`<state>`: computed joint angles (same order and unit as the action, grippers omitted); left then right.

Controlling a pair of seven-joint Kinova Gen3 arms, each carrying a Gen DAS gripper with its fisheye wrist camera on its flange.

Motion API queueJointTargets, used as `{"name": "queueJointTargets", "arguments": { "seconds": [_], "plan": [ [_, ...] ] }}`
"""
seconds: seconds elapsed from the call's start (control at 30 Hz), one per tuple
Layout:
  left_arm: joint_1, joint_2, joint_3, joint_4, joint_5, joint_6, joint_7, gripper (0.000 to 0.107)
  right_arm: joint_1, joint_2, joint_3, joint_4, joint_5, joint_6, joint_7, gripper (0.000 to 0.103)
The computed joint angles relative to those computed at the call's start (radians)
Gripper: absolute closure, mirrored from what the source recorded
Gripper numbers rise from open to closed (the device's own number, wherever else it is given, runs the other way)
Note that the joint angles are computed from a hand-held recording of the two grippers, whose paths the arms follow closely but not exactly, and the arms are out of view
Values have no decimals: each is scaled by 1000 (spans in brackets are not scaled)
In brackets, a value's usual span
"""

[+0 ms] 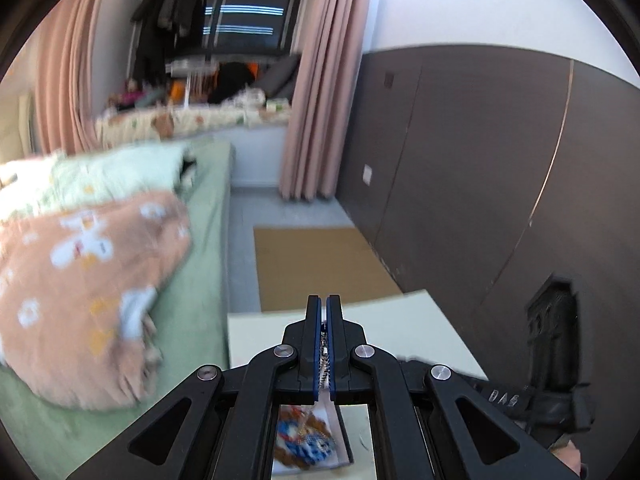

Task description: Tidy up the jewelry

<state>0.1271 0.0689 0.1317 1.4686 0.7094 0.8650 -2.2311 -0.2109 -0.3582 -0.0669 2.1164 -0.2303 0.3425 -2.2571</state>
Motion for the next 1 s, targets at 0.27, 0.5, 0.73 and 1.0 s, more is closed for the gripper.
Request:
{"name": "queueJointTargets", "arguments": {
  "seconds": [0.27,0.5,0.73,1.0],
  "plan": [
    [-49,73,-5,21,24,91,68,77,-52,34,28,-8,-29,-30,35,96],
    [-81,42,-20,109,63,59,40,42,-77,91,25,-44,-45,-24,60,96],
    [-87,52,-20,130,58,57,59,42,-38,130,1,-84,-56,79,69,40],
    [-80,46,-11,152,74,60,26,42,67,75,-62,-90,83,189,-72,40]
  ]
}}
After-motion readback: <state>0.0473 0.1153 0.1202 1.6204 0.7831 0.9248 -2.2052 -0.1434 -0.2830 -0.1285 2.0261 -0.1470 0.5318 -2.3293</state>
